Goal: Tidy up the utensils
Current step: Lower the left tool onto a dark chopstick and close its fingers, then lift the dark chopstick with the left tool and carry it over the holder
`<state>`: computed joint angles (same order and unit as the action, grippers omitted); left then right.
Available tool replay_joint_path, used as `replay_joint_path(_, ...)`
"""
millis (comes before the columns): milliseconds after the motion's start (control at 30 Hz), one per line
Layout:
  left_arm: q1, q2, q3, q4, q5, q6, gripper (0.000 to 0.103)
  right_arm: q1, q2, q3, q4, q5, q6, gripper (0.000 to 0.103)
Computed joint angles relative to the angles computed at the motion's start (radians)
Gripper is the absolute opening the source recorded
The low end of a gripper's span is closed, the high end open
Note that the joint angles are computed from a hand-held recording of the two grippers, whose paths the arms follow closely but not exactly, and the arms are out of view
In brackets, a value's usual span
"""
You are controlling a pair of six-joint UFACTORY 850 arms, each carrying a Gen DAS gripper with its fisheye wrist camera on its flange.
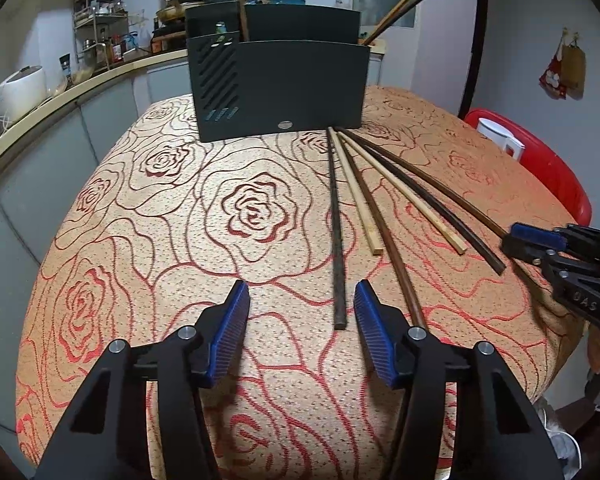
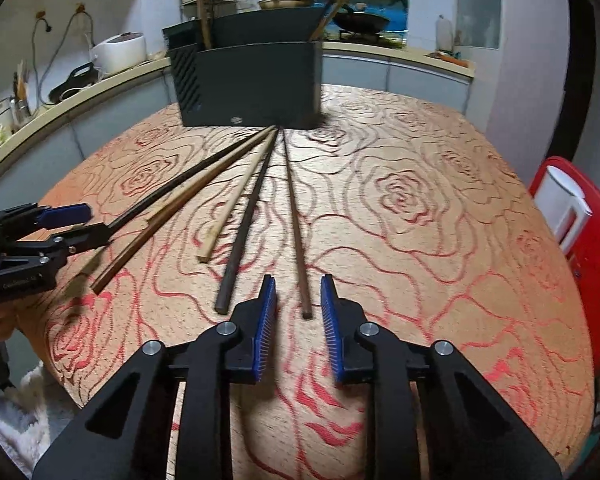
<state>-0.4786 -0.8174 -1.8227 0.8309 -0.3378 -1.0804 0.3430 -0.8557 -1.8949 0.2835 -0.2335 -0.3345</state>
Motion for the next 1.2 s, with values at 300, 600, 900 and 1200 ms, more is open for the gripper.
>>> replay_joint_path(300,-0.003,-0.006,-0.003,0.019,0.033,0.001,0.019,-0.004,-0.015,-0.012,0.153,0.025,-0.148,0.014)
replay_joint_path(600,0.000,0.006,0.009,0.030,0.043,-0.003,0.007,-0.003,-0.006,-0.001,0.128,0.025,-0.132,0.007)
replay_joint_path(900,-0.001,0.081,0.059,0.284,0.022,-0.215,0.007,-0.017,0.054,0.043,0.318,0.037,-0.301,0.007)
replay_joint_path(1200,0.008,0.172,0.104,0.573,0.007,-0.469,0.007,-0.038,0.127,0.052,0.723,0.061,-0.679,0.007)
